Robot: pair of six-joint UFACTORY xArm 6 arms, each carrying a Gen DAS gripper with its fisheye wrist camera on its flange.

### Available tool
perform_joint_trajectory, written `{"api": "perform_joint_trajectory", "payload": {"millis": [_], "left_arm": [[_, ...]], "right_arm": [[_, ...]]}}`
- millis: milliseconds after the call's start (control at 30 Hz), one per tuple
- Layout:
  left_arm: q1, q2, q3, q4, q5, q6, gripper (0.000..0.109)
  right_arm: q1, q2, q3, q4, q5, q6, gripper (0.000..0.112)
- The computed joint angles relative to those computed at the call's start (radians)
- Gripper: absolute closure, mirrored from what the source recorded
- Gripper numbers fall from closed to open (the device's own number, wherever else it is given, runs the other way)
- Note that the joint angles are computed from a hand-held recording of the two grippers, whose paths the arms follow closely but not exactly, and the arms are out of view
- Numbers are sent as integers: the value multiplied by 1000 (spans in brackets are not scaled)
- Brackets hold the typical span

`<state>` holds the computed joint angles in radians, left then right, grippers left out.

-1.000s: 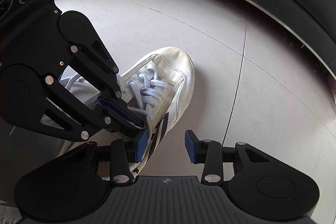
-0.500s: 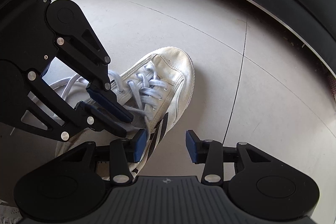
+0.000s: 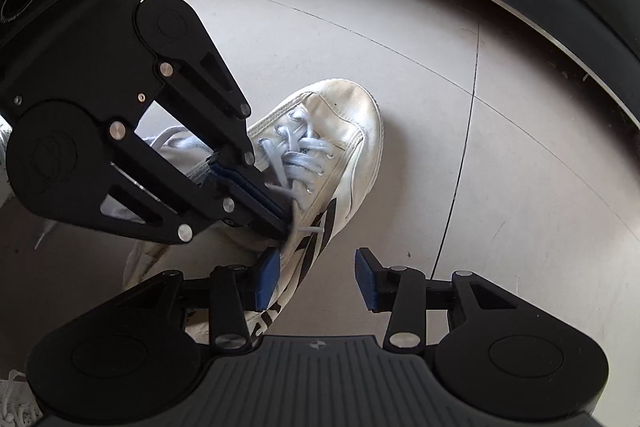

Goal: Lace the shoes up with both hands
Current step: 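Pull the lace end up and away from the sneaker with the left gripper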

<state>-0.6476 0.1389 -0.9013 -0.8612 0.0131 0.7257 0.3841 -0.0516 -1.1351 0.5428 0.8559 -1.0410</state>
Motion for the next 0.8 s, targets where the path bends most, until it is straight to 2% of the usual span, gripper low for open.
{"api": "perform_joint_trajectory", "payload": {"millis": [100, 133, 200, 300, 333, 433, 567, 700, 800], "left_arm": [[8, -61, 34, -3, 28, 11, 102], [11, -70, 37, -1, 34, 9, 93], [17, -63, 15, -25, 27, 31, 85], [33, -22, -24, 50, 37, -25, 88], [31, -19, -31, 31, 40, -6, 88], [48, 2, -73, 59, 117, -25, 88], [86, 73, -165, 259, 220, -163, 89], [112, 111, -229, 294, 337, -146, 99], [123, 120, -239, 297, 380, -150, 99]], "right_arm": [[-6, -15, 8, -5, 26, 34, 67], [-7, -22, 14, -9, 34, 41, 67], [-8, -33, 23, -14, 51, 52, 67], [-12, -37, 22, -16, 83, 56, 67], [-12, -45, 29, -13, 78, 57, 67], [-16, -55, 31, -7, 96, 61, 67], [-15, -66, 40, -14, 104, 61, 67], [-23, -82, 45, -4, 122, 60, 66], [-27, -95, 52, -5, 138, 62, 65]]}}
